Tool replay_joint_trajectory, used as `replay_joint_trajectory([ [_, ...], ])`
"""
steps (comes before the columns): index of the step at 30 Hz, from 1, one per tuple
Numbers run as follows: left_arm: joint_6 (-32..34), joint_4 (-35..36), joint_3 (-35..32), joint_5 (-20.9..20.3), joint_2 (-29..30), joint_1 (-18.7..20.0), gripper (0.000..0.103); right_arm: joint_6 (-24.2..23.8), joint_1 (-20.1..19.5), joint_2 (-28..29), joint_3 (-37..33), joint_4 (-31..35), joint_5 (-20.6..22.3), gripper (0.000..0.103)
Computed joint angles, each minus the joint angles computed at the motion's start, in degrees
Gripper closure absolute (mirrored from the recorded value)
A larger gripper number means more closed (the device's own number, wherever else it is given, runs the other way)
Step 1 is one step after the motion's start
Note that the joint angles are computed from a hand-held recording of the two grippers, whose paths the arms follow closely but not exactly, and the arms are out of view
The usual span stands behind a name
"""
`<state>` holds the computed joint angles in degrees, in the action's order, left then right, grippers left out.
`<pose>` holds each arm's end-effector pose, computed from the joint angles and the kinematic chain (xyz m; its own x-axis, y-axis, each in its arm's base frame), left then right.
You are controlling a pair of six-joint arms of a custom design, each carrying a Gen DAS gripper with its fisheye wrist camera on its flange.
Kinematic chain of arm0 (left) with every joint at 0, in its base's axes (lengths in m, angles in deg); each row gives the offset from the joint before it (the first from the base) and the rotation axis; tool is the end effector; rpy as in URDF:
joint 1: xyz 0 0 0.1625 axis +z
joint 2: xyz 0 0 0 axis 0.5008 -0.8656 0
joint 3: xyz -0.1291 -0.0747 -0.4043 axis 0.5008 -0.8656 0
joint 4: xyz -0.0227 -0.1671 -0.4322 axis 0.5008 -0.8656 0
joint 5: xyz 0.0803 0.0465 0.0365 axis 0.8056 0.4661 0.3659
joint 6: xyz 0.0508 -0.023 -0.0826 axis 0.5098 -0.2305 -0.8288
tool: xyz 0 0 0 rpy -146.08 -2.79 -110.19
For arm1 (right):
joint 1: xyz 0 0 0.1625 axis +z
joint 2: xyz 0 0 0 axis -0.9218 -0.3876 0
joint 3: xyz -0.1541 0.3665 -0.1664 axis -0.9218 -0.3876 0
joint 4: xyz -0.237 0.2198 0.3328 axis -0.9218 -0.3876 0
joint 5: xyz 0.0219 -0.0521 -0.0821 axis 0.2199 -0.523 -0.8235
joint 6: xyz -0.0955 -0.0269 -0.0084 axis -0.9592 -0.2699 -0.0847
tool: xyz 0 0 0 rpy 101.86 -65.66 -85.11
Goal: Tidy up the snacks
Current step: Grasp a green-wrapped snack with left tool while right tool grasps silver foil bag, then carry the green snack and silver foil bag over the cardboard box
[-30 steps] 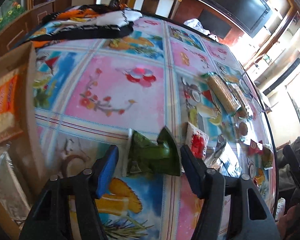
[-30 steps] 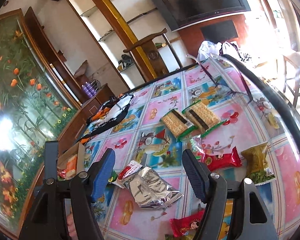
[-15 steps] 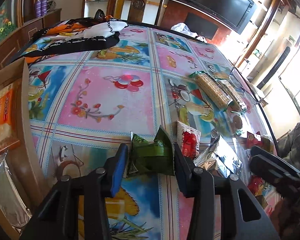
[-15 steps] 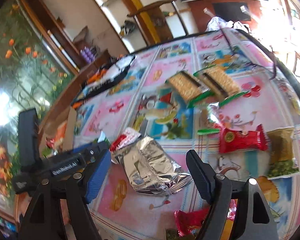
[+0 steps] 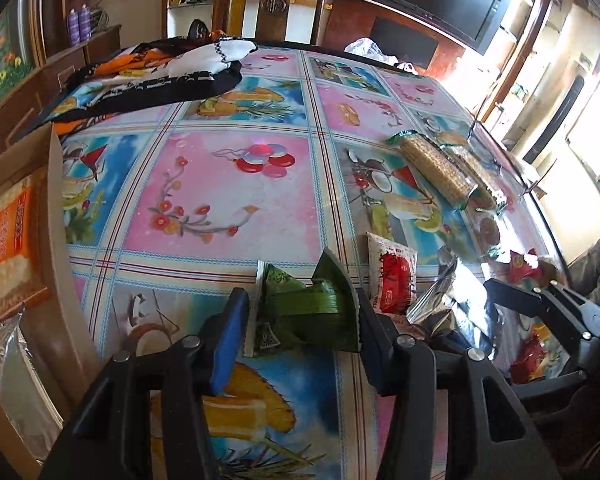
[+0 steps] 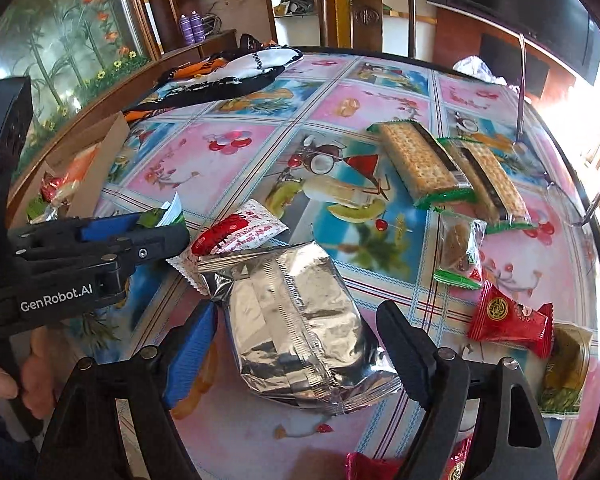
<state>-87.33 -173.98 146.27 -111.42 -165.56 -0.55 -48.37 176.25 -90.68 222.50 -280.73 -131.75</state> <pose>-0.1497 -0.3137 0.1293 -0.7982 0.1758 -0.5761 0.4325 0.8331 -0.3449 0.1850 -0.2942 0.0859 -0.7446 -0.3025 0.5950 -0.5311 0.8085 -0.2536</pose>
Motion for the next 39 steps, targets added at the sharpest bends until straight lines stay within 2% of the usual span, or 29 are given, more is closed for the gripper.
replay_joint_trajectory([
  [1, -0.18, 0.36, -0.02, 0.43, 0.22, -0.25, 0.054, -0.29, 0.13, 0.29, 0.11, -0.63, -0.23, 0.025],
  [2, -0.19, 0.46, 0.01, 0.60, 0.27, -0.39, 0.056, -0.39, 0.40, 0.68, 0.23, -1.37, -0.88, 0.035],
  [4, -0.01, -0.04, 0.20, 0.32, -0.32, -0.26, 0.058, -0.55, 0.77, 0.89, 0.47, -2.08, -1.55, 0.040],
  [7, 0.35, -1.40, 0.70, 0.12, -1.51, -0.22, 0.064, 0.46, 1.19, 0.62, 0.99, -3.49, -1.26, 0.040],
  [13, 0.43, -2.39, 1.44, 1.16, -2.19, -1.58, 0.064, 1.54, 1.82, -0.69, 2.38, -8.09, 0.30, 0.040],
  [23, 0.58, -3.08, 2.24, 2.18, -3.27, -3.54, 0.065, 3.71, 2.26, -0.92, 2.80, -10.19, 0.72, 0.040],
  [39, 0.05, -1.83, 2.68, 3.18, -6.62, -4.65, 0.065, 3.24, 4.31, 3.54, 2.40, -14.56, 1.05, 0.040],
])
